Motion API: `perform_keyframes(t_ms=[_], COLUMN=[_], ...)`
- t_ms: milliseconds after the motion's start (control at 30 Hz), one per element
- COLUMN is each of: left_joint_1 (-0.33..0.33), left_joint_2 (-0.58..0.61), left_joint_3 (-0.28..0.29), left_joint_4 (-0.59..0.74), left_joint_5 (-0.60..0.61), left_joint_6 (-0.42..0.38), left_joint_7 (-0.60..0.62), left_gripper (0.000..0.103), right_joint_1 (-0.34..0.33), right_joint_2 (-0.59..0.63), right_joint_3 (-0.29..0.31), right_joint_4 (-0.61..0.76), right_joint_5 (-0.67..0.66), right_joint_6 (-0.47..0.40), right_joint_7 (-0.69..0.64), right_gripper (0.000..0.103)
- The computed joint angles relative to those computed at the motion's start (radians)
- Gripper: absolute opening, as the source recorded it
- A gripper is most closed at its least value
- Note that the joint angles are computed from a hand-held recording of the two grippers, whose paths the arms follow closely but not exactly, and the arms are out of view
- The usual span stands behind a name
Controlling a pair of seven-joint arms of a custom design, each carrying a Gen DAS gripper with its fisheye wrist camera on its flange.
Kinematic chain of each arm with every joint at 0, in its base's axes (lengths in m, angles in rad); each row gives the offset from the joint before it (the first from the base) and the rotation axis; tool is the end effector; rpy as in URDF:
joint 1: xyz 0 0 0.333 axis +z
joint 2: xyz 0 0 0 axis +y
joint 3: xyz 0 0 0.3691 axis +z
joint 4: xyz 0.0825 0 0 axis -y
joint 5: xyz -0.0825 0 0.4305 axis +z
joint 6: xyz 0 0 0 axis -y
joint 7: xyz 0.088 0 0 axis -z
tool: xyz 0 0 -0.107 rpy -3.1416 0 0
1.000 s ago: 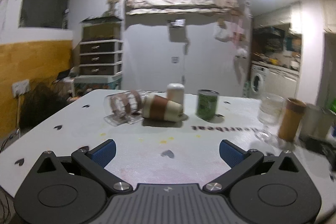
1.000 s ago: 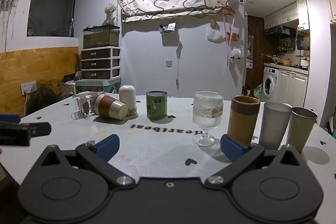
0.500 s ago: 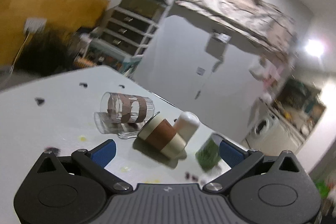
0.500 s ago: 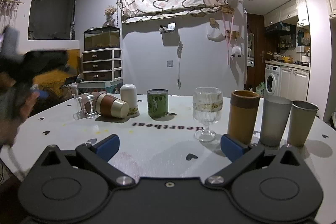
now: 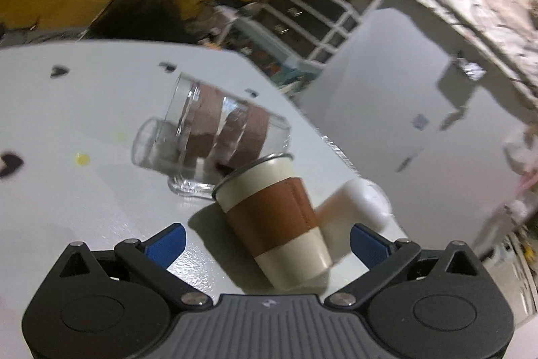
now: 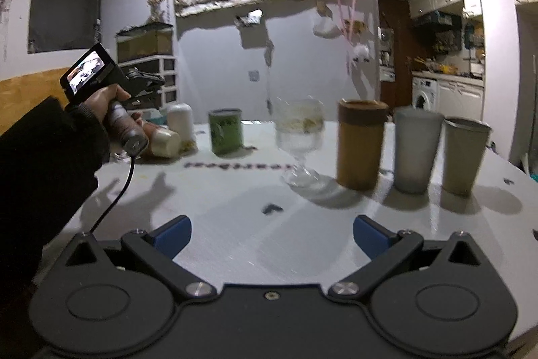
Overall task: Flip cup upright
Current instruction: 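Reach the left gripper to the fallen cream cup with brown sleeve and grasp it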
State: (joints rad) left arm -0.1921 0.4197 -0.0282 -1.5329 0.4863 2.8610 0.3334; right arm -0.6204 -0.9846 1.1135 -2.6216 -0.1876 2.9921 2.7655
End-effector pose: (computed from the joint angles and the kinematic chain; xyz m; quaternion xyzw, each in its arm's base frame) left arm 0.7683 -0.1938 0.5507 -0.7922 0.4071 -0.4172 0.1808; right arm 0.3711 0.2799 0.4848 -0.4769 0.6728 -0.4406 0.3547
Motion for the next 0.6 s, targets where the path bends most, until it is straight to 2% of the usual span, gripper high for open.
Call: perform_keyframes(t_ms=[100,300,400,500,533,600], left_joint_1=[-0.01,-0.023,0.004,0.026,0.036,0.048], left_joint_2=[0.052,0.123,0.123,0.114,0.11,0.095], left_joint_3=[-0.004,-0.005,-0.028,-0.049,-0.06,-0.078], left_joint_4=[0.082,0.19,0.165,0.131,0.121,0.101], left_joint_5=[-0.028,-0.034,-0.073,-0.095,-0.11,-0.136], left_joint_6=[-0.092,-0.197,-0.148,-0.06,-0.034,-0.026], left_joint_7=[-0.017,-0.017,-0.013,0.03,0.05,0.097], left_gripper=[0.102,0.102,0.102,0.081,0.071,0.069], right_joint_1=[-0.003,-0.004,-0.003,-0.002,-0.001,-0.001], right_joint_2=[0.008,0.029,0.037,0.04,0.041,0.041], right_joint_3=[-0.001,-0.004,-0.007,-0.009,-0.009,-0.009], right_joint_4=[-0.01,-0.03,-0.034,-0.033,-0.033,-0.032], right_joint_5=[0.007,0.006,0.006,0.002,0.001,-0.001], right_joint_6=[0.002,0.018,0.014,0.012,0.013,0.015], right_joint_7=[0.014,0.018,0.023,0.026,0.028,0.03], right_gripper=[0.103,0.103,0.103,0.103,0.103,0.103])
